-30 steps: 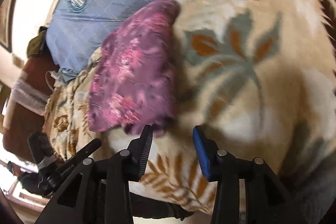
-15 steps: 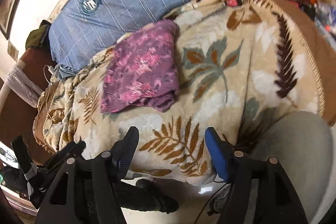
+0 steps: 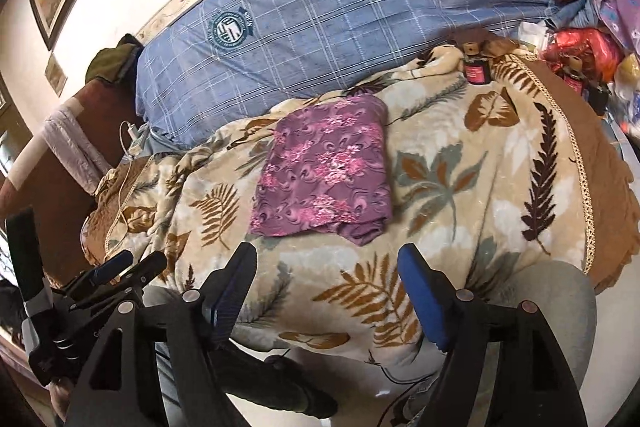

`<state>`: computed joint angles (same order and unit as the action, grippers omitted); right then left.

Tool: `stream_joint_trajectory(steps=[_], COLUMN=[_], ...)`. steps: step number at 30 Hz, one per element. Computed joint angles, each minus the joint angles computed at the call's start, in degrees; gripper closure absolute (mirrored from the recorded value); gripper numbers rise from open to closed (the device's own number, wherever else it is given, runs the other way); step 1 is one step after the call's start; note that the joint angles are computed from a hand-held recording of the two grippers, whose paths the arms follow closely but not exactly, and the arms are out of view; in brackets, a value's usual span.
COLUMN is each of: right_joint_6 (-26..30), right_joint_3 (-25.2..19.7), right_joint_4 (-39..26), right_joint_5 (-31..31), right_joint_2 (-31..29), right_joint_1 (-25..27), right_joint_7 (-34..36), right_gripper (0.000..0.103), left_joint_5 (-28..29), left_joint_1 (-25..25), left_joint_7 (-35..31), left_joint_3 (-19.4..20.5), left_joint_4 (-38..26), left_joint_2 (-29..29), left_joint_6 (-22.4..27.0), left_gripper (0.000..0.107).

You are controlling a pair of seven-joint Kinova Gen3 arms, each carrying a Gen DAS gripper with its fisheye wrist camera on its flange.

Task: Fold small clothes

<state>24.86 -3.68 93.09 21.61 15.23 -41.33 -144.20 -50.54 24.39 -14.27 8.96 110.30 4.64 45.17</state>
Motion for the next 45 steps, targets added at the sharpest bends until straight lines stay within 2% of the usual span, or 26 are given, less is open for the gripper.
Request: stream_joint_trajectory(steps=[8,13,17,22,45], right_joint_6=[2.0,6.3,7.4,7.3,7.2], right_joint_3=[0.8,1.2,0.5,-1.2,-0.8], right_joint_4=[-0.3,-2.1,-2.4,-2.8,-3.5], right_joint_5=[4.8,11.4,14.8,13.7,12.9], right_joint_2=[-0.9,-0.5,-0.3,-0.1,0.6], right_joint_1=[-2.9,-6.0,-6.6,-4.9,-4.7], right_joint_7=[-3.7,-8.2,-11.1,-9.1,-7.7], right_gripper=[0.028,0.028,0.028,0.028,0.027], left_joint_5=[-1.7,-2.1,-2.2,-2.1,-0.9], left_joint_1=[-0.4,-0.9,-1.3,-1.4,-1.0], left_joint_7=[2.5,2.7,2.6,2.3,0.0], left_joint_3=[0.5,1.1,1.5,1.7,0.9], left_joint_4=[1.7,2.4,2.6,2.3,1.5], left_joint_2=[-1.6,-2.4,-2.7,-2.4,-1.5], left_joint_6=[-0.4,-1.3,-1.9,-1.8,-2.5], left_gripper=[0.041,0.041,0.04,0.04,0.04])
